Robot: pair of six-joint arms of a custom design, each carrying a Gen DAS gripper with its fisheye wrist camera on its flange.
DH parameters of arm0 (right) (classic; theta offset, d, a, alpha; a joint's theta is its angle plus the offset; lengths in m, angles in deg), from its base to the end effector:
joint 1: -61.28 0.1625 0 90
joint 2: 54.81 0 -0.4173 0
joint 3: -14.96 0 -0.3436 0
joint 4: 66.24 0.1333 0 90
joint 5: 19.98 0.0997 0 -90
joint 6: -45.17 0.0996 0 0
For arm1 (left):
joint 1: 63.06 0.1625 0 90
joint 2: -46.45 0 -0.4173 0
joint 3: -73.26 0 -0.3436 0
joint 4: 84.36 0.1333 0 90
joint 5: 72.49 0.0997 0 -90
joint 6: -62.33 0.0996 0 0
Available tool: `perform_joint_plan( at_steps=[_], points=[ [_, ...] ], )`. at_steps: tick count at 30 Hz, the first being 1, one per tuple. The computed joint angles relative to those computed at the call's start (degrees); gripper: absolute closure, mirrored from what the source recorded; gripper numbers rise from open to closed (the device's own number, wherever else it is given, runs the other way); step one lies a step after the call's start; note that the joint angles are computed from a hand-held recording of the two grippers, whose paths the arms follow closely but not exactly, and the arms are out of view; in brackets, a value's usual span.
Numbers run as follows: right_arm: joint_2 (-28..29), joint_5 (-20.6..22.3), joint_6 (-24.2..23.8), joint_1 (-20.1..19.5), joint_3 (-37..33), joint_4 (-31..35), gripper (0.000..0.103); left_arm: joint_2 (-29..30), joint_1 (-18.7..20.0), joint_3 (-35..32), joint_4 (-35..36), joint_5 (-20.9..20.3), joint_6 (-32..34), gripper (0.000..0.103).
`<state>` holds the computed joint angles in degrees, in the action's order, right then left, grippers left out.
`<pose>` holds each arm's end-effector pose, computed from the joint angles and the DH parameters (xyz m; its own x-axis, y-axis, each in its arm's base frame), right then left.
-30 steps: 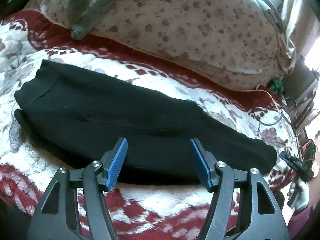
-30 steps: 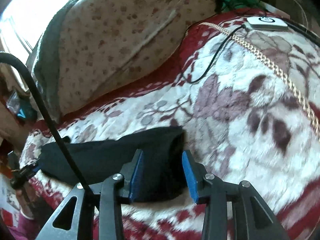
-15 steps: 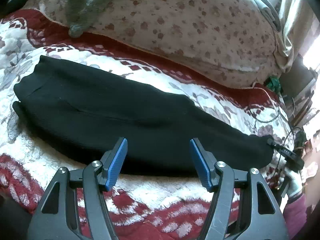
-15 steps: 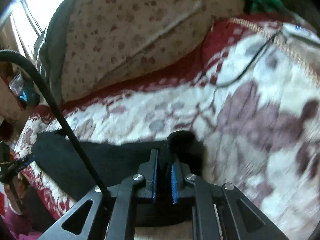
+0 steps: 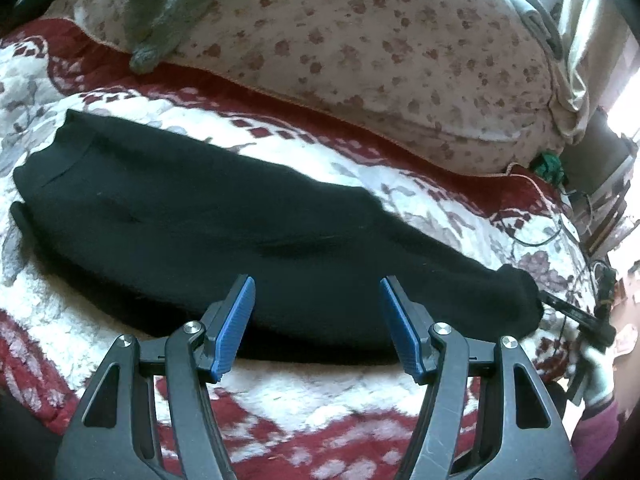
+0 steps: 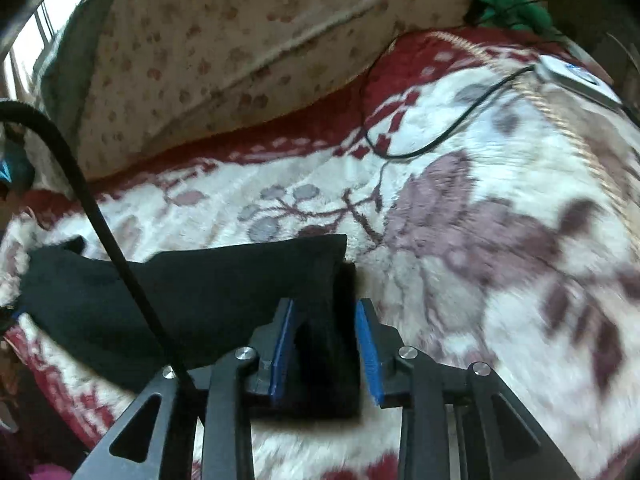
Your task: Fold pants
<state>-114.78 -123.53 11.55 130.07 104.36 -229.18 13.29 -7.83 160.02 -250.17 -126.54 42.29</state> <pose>-0.1316 -0.6430 0.3534 -0.8514 0.0438 0.5227 -0.2510 0.8410 -0.4792 -0.2280 -0.6647 0.0772 -0.9245 0.0018 -0.3811 0.2248 0.8102 -0.5414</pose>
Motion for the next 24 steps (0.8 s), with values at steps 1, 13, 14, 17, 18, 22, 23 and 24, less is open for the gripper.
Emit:
perform_joint_plan(
  at_steps=[1,13,14,17,18,22,23,24],
  points=[
    [-1.9,2.8,1.3,-0.7,2.1,-0.5,0.071,0.3,-0.1,-0.6,0.3,-0.2,0.2,0.039],
    [-10.6,18.6,6.6,-5.9,15.3,1.3,0.059,9.7,-2.6,-15.1,9.5,-2.4,9.3,0.039],
    [-10.4,18.3,6.6,-5.9,15.4,1.4,0.058,10.6,-2.8,-16.5,10.3,-2.5,10.0,0.039],
    [-10.1,17.5,6.4,-6.0,15.6,1.3,0.056,13.6,-3.3,-21.4,12.8,-2.9,12.4,0.039],
    [-10.2,17.8,6.6,-6.4,15.8,1.7,0.056,14.1,-3.4,-22.4,13.4,-3.0,12.9,0.039],
    [-9.8,19.5,8.5,-7.7,16.1,0.9,0.053,17.6,-3.7,-28.5,17.2,-3.8,14.5,0.039],
    [-9.8,20.4,9.2,-8.1,16.1,0.8,0.053,18.4,-3.8,-30.0,18.2,-4.1,14.9,0.039],
    [-9.7,21.0,9.6,-8.4,16.0,0.7,0.053,19.4,-3.8,-31.9,19.5,-4.5,15.4,0.039]
  ],
)
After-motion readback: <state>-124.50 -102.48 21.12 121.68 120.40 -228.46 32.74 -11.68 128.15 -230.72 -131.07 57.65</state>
